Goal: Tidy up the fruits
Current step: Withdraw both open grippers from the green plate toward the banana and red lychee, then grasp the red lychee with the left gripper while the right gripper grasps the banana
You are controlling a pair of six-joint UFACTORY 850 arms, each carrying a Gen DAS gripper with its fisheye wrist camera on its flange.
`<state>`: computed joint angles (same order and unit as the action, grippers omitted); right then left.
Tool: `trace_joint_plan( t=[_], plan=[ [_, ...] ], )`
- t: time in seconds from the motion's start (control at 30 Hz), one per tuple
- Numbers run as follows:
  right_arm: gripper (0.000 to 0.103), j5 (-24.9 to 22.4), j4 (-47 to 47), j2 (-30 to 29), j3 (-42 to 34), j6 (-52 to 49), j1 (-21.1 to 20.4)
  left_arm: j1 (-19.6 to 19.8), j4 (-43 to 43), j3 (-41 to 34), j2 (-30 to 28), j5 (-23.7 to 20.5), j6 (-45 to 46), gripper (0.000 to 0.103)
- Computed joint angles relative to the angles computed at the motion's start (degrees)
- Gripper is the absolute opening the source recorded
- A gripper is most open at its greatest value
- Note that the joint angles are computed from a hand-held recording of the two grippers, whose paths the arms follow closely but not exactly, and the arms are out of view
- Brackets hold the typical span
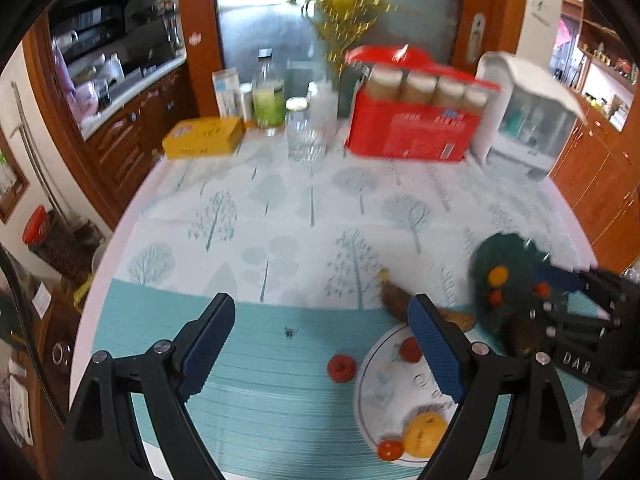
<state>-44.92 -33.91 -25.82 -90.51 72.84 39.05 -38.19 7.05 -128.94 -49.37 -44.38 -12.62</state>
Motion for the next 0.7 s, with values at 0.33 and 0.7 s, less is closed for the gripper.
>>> trace_joint_plan(
  t=[0.33,0.7],
  plan=[
    [0.054,2.65,16.35,-9.82,-6.77,-19.7,-4.04,0.43,-5.76,-7.4,-11.18,-8.74,3.55,0.088],
    [0.054,2.27,27.39,-17.29,-12.85,-34.35,-6.4,-0.52,-5.19,-12.13,-16.72,-11.52,4.33,0.08]
  ],
)
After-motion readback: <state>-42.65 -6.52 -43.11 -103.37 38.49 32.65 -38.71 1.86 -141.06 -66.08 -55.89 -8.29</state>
